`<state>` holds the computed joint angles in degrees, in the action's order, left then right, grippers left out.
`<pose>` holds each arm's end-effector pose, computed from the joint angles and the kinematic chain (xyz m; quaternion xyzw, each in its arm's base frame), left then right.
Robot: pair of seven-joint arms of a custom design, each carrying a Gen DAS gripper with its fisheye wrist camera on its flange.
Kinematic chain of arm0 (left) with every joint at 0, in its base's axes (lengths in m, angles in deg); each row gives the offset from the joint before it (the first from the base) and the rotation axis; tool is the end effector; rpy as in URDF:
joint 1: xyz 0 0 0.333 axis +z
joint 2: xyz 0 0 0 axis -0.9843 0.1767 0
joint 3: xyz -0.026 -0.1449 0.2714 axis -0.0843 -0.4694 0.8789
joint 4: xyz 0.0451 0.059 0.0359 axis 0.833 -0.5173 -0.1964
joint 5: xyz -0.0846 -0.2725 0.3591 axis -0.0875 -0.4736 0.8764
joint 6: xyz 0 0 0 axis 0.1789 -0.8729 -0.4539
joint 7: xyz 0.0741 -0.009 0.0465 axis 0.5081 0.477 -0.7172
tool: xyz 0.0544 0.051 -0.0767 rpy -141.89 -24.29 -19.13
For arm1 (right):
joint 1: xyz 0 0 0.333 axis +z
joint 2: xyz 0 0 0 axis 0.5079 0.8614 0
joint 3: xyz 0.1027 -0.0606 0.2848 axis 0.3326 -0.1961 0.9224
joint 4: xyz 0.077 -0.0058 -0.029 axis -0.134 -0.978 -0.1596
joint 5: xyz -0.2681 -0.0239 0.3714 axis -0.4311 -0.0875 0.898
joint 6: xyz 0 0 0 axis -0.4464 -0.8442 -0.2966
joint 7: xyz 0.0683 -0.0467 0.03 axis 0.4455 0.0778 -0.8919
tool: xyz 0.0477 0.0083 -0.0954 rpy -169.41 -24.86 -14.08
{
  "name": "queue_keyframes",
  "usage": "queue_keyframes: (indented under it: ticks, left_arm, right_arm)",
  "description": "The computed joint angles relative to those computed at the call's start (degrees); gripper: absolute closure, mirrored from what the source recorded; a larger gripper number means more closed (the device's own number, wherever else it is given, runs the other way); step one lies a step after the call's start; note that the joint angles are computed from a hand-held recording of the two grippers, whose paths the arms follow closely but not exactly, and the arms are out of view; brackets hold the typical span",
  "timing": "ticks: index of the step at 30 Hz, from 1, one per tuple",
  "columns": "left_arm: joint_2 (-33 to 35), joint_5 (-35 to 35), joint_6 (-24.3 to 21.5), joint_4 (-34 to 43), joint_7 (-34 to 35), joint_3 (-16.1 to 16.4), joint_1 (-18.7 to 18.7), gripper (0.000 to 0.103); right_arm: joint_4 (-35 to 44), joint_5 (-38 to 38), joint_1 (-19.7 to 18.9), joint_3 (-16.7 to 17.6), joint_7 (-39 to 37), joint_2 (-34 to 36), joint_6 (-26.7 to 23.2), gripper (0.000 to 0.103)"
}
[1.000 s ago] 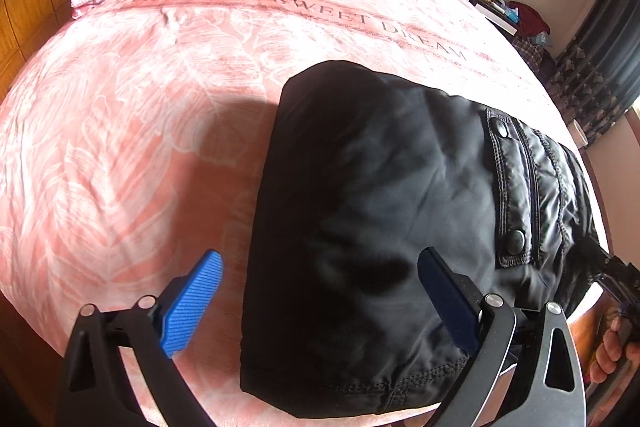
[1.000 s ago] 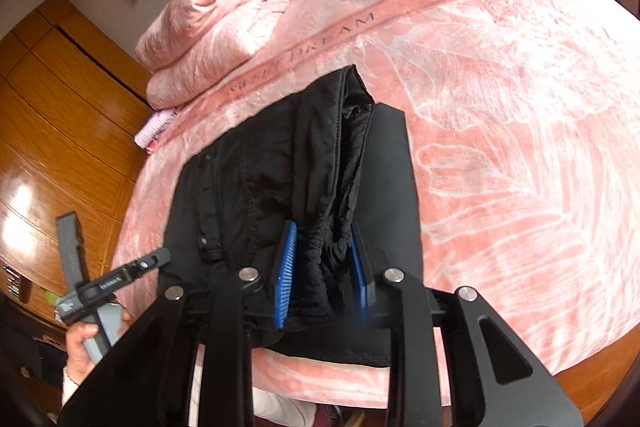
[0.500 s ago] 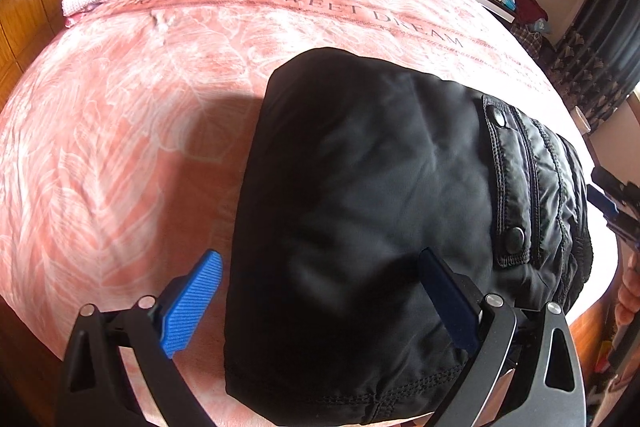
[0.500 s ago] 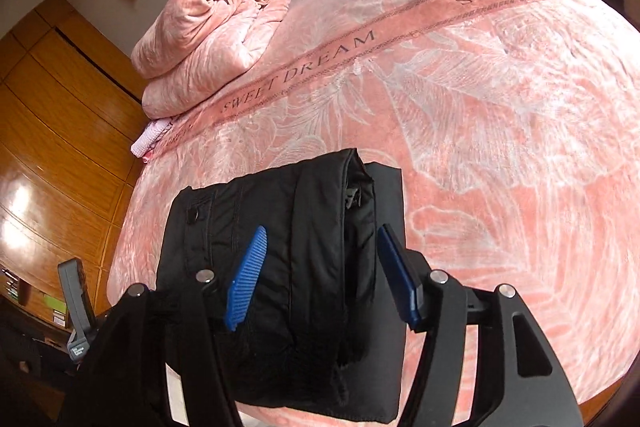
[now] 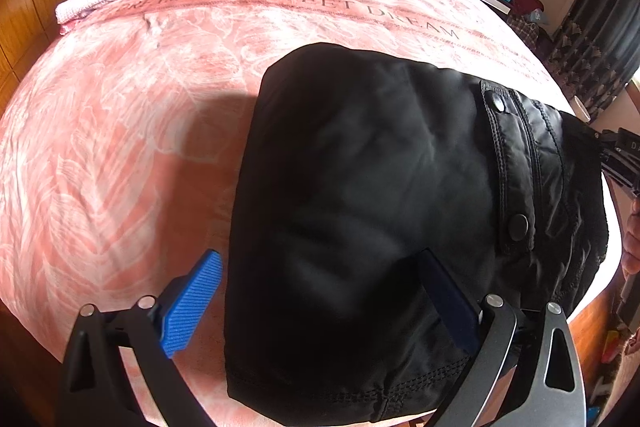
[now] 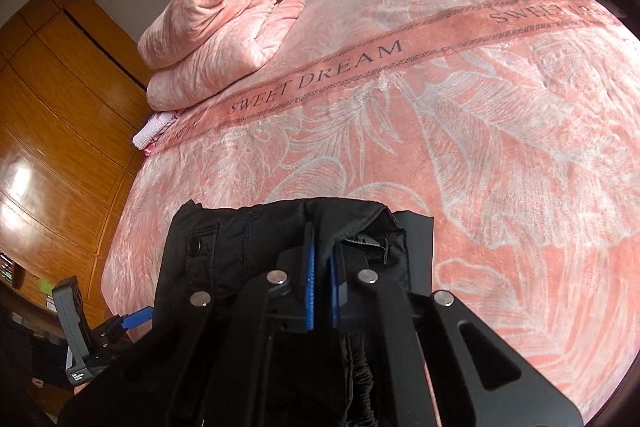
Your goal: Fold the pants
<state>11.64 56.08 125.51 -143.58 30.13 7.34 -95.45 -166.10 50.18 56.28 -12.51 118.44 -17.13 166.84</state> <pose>0.4428 -0.2862 0.3844 -0.7244 0.6502 -0.1971 0.1164 0.5400 0.3750 0.4044 -0.6668 0.6456 0.0089 0.3721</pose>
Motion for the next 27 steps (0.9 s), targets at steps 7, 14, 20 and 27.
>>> queue_keyframes:
  ticks: [7,14,20,27]
  left_arm:
    - [0.7,0.5,0.1,0.4,0.2,-0.1,-0.1,0.004]
    - [-0.3,-0.1,-0.8,-0.1,0.1,0.0,-0.3,0.004]
    - [-1.3,1.3,-2.4,-0.1,-1.2,-1.0,-0.5,0.004]
    - [-1.8,0.2,-2.7,-0.5,-1.2,-1.3,-2.0,0.004]
  right_arm:
    - [2.2,1.4,-2.0,0.6,0.9,3.7,-4.4,0.094]
    - [-6.9,0.4,-0.3,-0.2,2.5,-4.3,0.2,0.057]
    - [-14.6,5.2,3.4,-1.8,0.4,-11.4,-0.3,0.038]
    - [-15.3,16.0,8.0,-4.1,-6.6,-10.8,-2.2,0.037]
